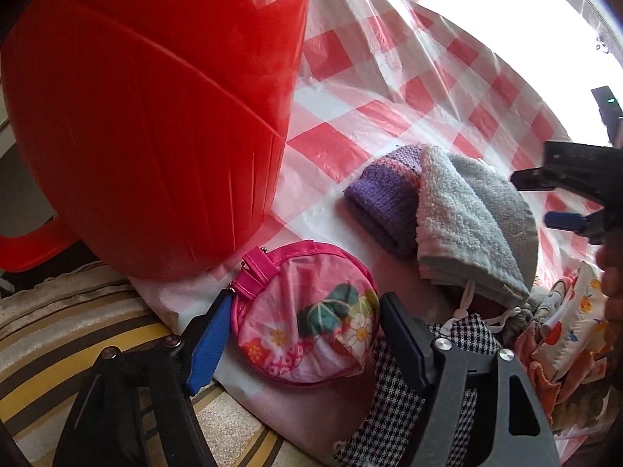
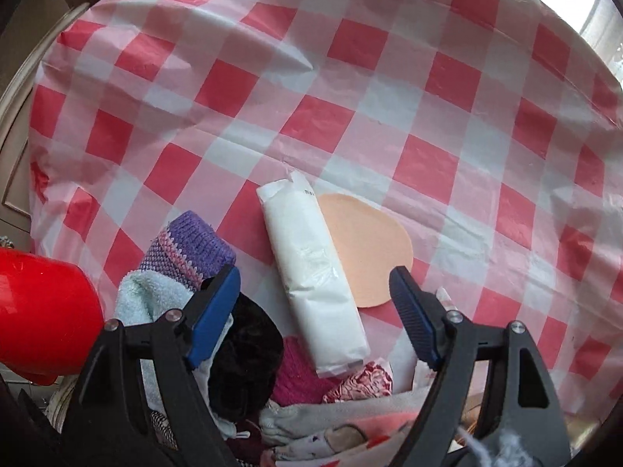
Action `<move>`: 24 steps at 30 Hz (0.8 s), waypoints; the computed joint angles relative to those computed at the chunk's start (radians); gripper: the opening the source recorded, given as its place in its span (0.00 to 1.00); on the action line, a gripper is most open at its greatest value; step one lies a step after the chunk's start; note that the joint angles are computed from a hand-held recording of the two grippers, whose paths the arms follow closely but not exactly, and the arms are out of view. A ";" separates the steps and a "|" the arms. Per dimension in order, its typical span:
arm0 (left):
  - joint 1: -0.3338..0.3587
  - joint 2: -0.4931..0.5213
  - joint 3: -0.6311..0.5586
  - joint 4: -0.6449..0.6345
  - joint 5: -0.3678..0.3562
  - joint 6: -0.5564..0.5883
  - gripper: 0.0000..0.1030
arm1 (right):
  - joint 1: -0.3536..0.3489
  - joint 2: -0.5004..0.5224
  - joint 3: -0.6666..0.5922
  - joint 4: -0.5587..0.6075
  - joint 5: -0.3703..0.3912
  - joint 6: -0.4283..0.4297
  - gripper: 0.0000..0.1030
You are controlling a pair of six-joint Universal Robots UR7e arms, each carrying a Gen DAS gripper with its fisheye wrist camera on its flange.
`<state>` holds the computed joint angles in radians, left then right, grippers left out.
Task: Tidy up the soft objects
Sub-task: 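Grasp the white rolled packet with right tool while left grasps the pink purse, then lower the rolled packet into the box with right tool while left drops pink purse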
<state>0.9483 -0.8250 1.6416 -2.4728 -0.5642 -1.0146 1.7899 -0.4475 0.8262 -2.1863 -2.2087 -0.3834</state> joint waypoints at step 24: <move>-0.087 -0.033 0.163 -0.536 0.046 0.350 0.72 | 0.022 -0.128 0.169 -0.187 0.071 -0.030 0.47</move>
